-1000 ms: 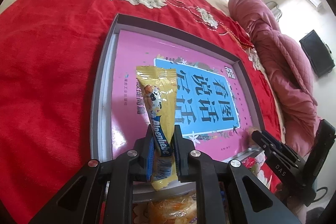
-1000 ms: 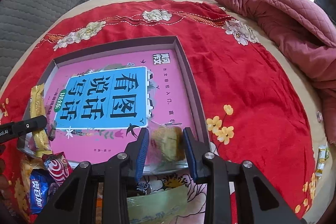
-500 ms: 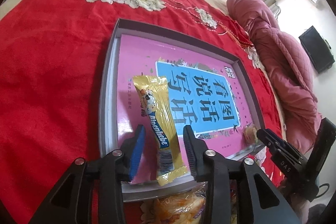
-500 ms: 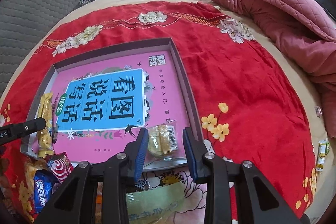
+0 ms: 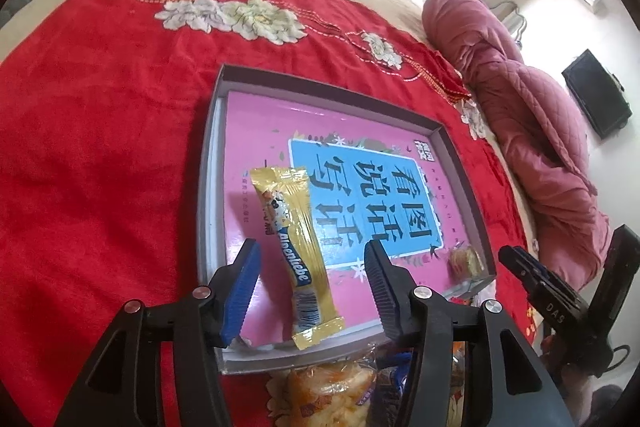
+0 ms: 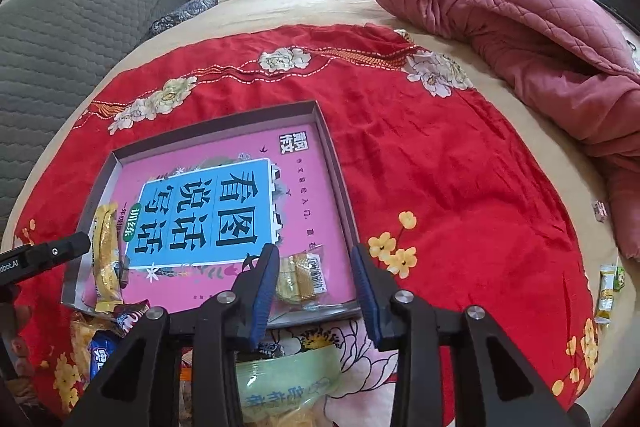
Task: Organize snacks
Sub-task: 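Carry both snacks over the tray box and open both tools to drop them inside, then withdraw both open tools from the box back toward the remaining snacks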
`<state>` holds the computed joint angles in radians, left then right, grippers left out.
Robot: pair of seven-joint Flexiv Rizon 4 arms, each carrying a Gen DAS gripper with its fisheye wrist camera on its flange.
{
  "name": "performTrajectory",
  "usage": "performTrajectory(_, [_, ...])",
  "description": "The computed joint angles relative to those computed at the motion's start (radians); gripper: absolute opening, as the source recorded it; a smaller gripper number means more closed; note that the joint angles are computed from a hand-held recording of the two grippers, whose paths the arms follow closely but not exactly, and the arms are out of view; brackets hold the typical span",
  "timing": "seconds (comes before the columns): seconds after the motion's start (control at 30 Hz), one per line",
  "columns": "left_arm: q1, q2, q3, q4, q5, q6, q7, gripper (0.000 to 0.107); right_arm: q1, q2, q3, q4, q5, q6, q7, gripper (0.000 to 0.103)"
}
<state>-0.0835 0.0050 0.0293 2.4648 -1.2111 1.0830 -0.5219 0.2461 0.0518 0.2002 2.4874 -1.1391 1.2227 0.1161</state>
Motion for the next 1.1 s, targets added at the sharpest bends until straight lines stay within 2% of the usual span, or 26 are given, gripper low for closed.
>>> performTrajectory(0.23, [0.011, 0.045, 0.02, 0.009, 0.031, -0.01, -0.014, 0.056, -0.007, 0.021, 0.003, 0.006, -0.001, 0.022, -0.001, 0.042])
performTrajectory(0.37, [0.01, 0.082, 0.031, 0.025, 0.048, -0.01, -0.018, 0.058, -0.011, 0.044, 0.012, 0.014, 0.006, 0.032, -0.013, 0.048])
performTrajectory(0.63, [0.002, 0.171, 0.058, 0.066, 0.117, -0.01, -0.057, 0.062, -0.02, 0.102, 0.037, 0.029, 0.039, 0.033, -0.049, 0.053])
performTrajectory(1.1, [-0.009, 0.28, 0.101, 0.103, 0.252, -0.045, -0.142, 0.063, -0.022, 0.202, 0.094, 0.07, 0.161, -0.004, -0.135, 0.053])
